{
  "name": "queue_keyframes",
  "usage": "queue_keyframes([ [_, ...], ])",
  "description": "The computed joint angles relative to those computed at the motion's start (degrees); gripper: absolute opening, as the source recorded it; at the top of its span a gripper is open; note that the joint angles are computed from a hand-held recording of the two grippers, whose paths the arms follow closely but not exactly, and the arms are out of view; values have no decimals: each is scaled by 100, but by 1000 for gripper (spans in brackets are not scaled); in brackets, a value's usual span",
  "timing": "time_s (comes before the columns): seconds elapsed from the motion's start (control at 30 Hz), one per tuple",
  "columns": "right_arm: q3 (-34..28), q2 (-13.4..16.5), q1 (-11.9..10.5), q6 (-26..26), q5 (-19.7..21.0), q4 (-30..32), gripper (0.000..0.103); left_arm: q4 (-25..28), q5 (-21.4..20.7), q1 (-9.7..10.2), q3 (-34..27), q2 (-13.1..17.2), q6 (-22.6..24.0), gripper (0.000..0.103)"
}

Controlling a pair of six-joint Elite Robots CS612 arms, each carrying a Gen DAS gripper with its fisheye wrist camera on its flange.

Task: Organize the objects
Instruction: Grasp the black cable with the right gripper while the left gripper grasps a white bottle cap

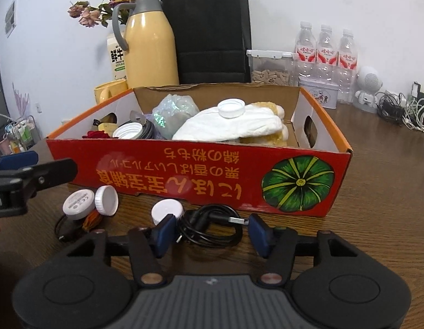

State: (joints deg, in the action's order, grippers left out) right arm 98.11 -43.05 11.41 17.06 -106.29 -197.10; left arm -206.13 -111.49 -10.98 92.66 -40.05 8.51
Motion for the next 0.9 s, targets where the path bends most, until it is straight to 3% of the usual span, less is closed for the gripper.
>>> queue_keyframes([
  [0.47, 84, 74, 135, -358, -648, -814, 54, -145, 228, -55, 71, -4, 19, 103],
  [0.9, 429, 9, 55, -242, -859, -1588, 54, -119, 16, -268, 440, -177, 587, 103],
])
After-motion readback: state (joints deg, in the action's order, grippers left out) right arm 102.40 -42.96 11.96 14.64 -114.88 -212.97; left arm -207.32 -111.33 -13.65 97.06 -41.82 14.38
